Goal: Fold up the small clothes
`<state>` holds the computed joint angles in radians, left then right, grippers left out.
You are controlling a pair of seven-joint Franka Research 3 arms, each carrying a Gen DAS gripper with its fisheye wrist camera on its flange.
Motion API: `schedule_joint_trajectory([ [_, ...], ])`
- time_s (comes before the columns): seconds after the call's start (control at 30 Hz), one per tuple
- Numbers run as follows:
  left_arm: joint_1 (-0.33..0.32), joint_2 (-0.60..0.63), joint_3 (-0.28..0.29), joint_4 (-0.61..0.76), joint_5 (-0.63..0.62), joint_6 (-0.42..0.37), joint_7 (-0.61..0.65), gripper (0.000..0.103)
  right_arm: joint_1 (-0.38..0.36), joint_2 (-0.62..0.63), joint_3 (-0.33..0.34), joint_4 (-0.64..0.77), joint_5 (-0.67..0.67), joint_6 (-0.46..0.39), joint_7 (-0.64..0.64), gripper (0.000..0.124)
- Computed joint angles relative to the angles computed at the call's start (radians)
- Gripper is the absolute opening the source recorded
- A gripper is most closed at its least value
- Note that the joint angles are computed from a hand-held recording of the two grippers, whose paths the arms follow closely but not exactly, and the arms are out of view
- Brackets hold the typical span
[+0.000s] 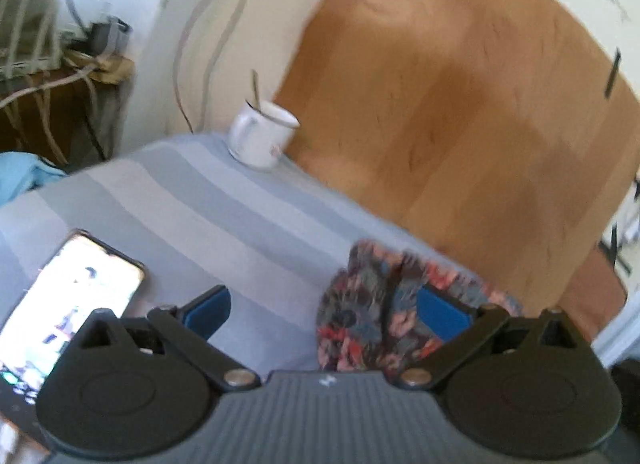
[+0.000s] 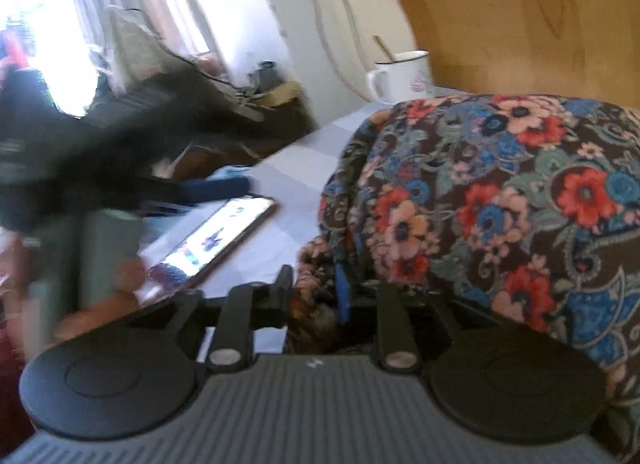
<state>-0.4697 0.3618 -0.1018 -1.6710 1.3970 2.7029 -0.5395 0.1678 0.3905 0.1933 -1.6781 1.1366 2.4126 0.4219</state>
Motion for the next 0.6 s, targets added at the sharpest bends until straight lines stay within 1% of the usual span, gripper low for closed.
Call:
schedule_joint_trajectory([
  [0.03, 0.006, 0.024, -0.008, 0.025, -0.027, 0.01, 0.045, 0.103, -0.03, -0.006, 0.001, 0.01, 0.009, -0.086, 0.0, 0.047],
  [0.07, 0.011, 0.049, -0.013, 0.051, -0.061, 0.02, 0.094, 0.103, -0.068, -0.027, 0.003, -0.001, 0.052, -0.164, -0.023, 0.05],
  [0.1, 0.012, 0.073, -0.013, 0.076, -0.092, 0.031, 0.135, 0.103, -0.093, -0.059, -0.002, -0.033, 0.101, -0.202, -0.055, 0.05],
  [0.17, 0.002, 0.103, 0.004, 0.106, -0.121, 0.056, 0.168, 0.103, -0.128, -0.126, -0.031, -0.103, 0.204, -0.233, -0.128, 0.053],
  [0.2, 0.0, 0.119, 0.013, 0.12, -0.139, 0.069, 0.182, 0.103, -0.141, -0.159, -0.05, -0.141, 0.269, -0.224, -0.169, 0.056],
  [0.23, 0.003, 0.137, 0.019, 0.135, -0.164, 0.089, 0.198, 0.103, -0.14, -0.186, -0.066, -0.175, 0.329, -0.182, -0.2, 0.068],
  [0.27, 0.01, 0.153, 0.021, 0.146, -0.196, 0.114, 0.213, 0.103, -0.13, -0.213, -0.081, -0.211, 0.406, -0.093, -0.235, 0.083],
  [0.3, 0.018, 0.165, 0.025, 0.151, -0.225, 0.143, 0.221, 0.103, -0.115, -0.23, -0.093, -0.236, 0.477, 0.002, -0.266, 0.089],
  [0.33, 0.023, 0.177, 0.031, 0.157, -0.248, 0.174, 0.223, 0.103, -0.099, -0.232, -0.103, -0.247, 0.528, 0.079, -0.281, 0.093],
  [0.37, 0.029, 0.19, 0.04, 0.161, -0.267, 0.212, 0.22, 0.103, -0.087, -0.22, -0.114, -0.24, 0.527, 0.122, -0.251, 0.093],
  [0.4, 0.031, 0.197, 0.049, 0.16, -0.282, 0.245, 0.215, 0.103, -0.082, -0.201, -0.123, -0.23, 0.496, 0.129, -0.196, 0.093],
  [0.43, 0.031, 0.202, 0.059, 0.155, -0.298, 0.276, 0.207, 0.103, -0.083, -0.187, -0.129, -0.228, 0.464, 0.117, -0.142, 0.093],
  [0.5, 0.03, 0.215, 0.076, 0.148, -0.336, 0.333, 0.196, 0.103, -0.085, -0.14, -0.131, -0.201, 0.39, 0.074, -0.023, 0.096],
  [0.53, 0.023, 0.219, 0.094, 0.143, -0.344, 0.364, 0.183, 0.103, -0.093, -0.124, -0.125, -0.193, 0.384, 0.041, 0.012, 0.1],
  [0.57, -0.005, 0.223, 0.132, 0.147, -0.331, 0.382, 0.16, 0.103, -0.104, -0.093, -0.12, -0.169, 0.377, -0.004, 0.055, 0.103],
  [0.6, -0.026, 0.224, 0.16, 0.147, -0.326, 0.396, 0.151, 0.103, -0.113, -0.064, -0.117, -0.147, 0.362, -0.037, 0.111, 0.103],
])
